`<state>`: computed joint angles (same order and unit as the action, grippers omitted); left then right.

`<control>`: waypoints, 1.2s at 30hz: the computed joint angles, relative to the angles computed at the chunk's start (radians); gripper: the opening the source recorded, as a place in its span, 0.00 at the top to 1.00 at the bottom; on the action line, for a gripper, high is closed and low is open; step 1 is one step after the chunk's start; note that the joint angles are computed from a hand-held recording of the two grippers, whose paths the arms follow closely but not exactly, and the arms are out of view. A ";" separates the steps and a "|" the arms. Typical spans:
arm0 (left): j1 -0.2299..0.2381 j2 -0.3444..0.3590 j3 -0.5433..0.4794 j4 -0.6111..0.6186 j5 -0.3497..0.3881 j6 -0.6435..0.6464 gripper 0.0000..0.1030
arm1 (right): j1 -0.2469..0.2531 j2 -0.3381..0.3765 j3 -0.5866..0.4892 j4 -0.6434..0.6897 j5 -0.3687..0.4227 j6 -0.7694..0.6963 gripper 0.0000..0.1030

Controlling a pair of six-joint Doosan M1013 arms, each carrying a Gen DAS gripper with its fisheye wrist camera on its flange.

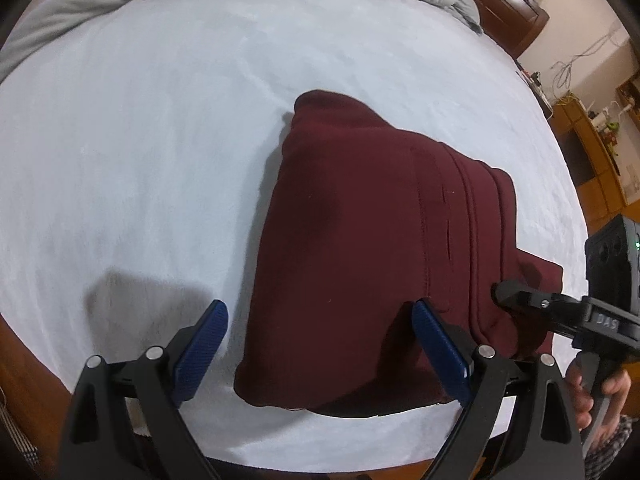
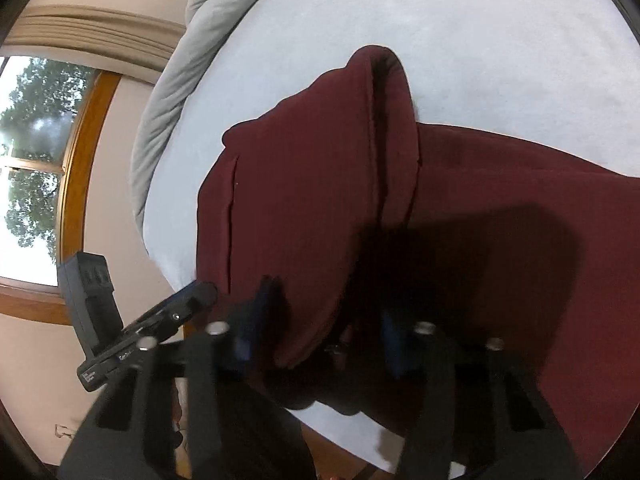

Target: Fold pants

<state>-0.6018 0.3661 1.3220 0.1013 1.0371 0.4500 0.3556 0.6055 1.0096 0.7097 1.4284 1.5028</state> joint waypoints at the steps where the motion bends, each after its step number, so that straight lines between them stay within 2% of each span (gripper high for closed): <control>1: 0.002 -0.002 0.004 -0.008 -0.004 -0.002 0.09 | -0.001 -0.003 0.002 0.004 -0.003 -0.005 0.69; 3: 0.004 -0.006 0.011 -0.018 -0.008 -0.008 0.09 | -0.007 -0.008 0.008 0.037 -0.010 -0.020 0.80; 5: 0.004 -0.008 0.010 -0.016 -0.005 -0.013 0.09 | -0.014 -0.017 0.011 0.072 -0.021 -0.040 0.81; 15: -0.015 -0.003 -0.030 0.003 0.010 0.006 0.09 | -0.039 -0.099 0.035 0.041 -0.074 -0.097 0.82; 23: -0.024 0.015 -0.069 -0.029 -0.012 0.059 0.09 | -0.098 -0.156 0.066 0.017 -0.094 -0.118 0.82; 30: -0.027 0.051 -0.116 -0.067 0.007 0.120 0.09 | -0.134 -0.194 0.138 0.001 -0.129 -0.104 0.82; 36: -0.029 0.082 -0.149 -0.086 0.044 0.153 0.09 | -0.153 -0.204 0.212 -0.032 -0.161 -0.035 0.82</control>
<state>-0.6304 0.4478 1.1727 0.0150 1.0816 0.6034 0.2028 0.4019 1.2217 0.6779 1.2673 1.4675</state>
